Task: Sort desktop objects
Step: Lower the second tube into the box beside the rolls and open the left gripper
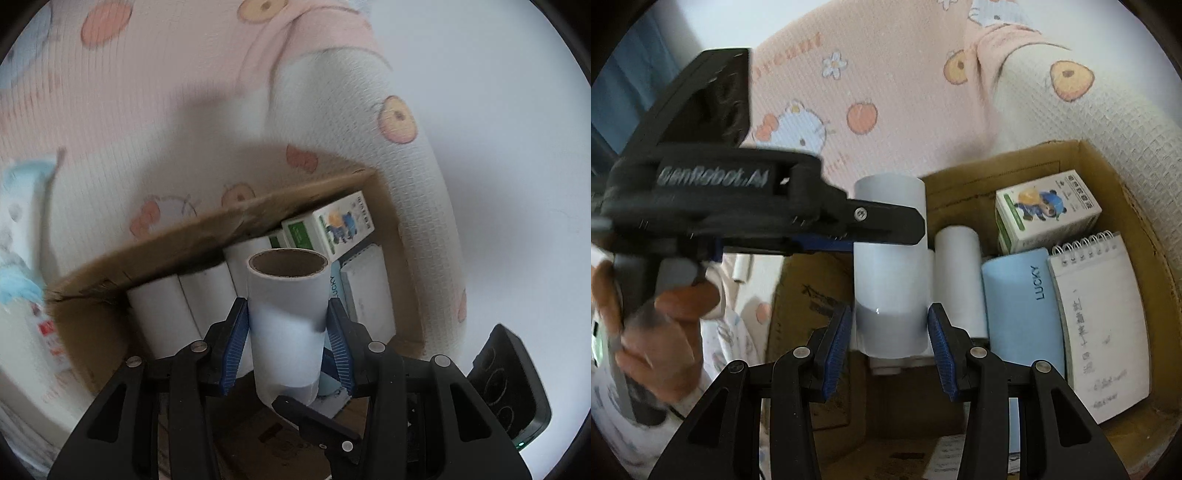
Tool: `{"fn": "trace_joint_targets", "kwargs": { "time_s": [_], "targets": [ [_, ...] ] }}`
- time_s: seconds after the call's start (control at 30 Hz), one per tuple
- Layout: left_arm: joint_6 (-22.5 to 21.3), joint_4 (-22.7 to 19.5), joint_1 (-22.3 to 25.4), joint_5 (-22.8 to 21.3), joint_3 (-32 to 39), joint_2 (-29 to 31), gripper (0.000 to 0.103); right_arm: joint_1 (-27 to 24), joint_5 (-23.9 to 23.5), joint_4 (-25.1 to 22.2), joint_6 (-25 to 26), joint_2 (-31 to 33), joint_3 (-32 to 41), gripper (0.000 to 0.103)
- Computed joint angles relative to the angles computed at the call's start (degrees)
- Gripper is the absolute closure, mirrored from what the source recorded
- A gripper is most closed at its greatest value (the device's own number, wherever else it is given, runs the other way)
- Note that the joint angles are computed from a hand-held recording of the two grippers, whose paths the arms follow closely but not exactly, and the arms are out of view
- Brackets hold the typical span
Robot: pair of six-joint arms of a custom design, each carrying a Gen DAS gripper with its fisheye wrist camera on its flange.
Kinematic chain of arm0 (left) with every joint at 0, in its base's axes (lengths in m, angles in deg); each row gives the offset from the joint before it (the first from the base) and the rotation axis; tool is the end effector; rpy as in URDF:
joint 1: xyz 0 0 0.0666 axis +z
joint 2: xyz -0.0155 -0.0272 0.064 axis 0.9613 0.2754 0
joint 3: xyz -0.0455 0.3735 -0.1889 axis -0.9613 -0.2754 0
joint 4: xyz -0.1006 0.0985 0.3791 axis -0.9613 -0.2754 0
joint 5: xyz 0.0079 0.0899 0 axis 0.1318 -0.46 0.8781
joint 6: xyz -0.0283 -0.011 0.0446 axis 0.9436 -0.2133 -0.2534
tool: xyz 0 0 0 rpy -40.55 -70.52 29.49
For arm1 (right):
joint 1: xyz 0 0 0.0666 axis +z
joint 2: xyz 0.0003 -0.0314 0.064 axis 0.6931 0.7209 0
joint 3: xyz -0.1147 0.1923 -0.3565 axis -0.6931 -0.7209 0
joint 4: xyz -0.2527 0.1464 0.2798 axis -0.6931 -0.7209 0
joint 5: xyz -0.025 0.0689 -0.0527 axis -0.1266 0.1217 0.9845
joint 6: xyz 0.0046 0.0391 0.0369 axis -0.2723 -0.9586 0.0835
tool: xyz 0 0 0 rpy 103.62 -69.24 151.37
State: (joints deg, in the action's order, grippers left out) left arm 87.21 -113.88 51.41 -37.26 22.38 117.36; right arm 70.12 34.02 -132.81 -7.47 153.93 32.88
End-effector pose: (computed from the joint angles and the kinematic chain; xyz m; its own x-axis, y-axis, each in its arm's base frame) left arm 0.4296 -0.1931 0.5459 -0.9128 -0.3895 -0.1227 -0.2431 0.7597 -0.6032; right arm 0.4341 0.2318 0.5496 -0.7641 -0.4428 -0.4692 -0.6282 0.6761 0.3849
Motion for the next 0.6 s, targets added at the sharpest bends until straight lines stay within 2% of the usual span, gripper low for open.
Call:
{"fn": "trace_joint_targets", "kwargs": {
  "time_s": [0.17, 0.4, 0.6],
  "targets": [
    [0.4, 0.8, 0.2, 2.4, -1.7, 0.6, 0.056, -0.7, -1.5, -0.4, -2.4, -1.2, -1.9, 0.062],
    [2.1, 2.2, 0.8, 3.6, -3.5, 1.5, 0.056, 0.6, 3.8, -0.3, -2.1, -2.5, -3.5, 0.062],
    [2.5, -0.1, 0.8, 0.3, -2.6, 2.1, 0.056, 0.5, 5.3, -0.5, -2.2, -1.8, -3.8, 0.062]
  ]
}}
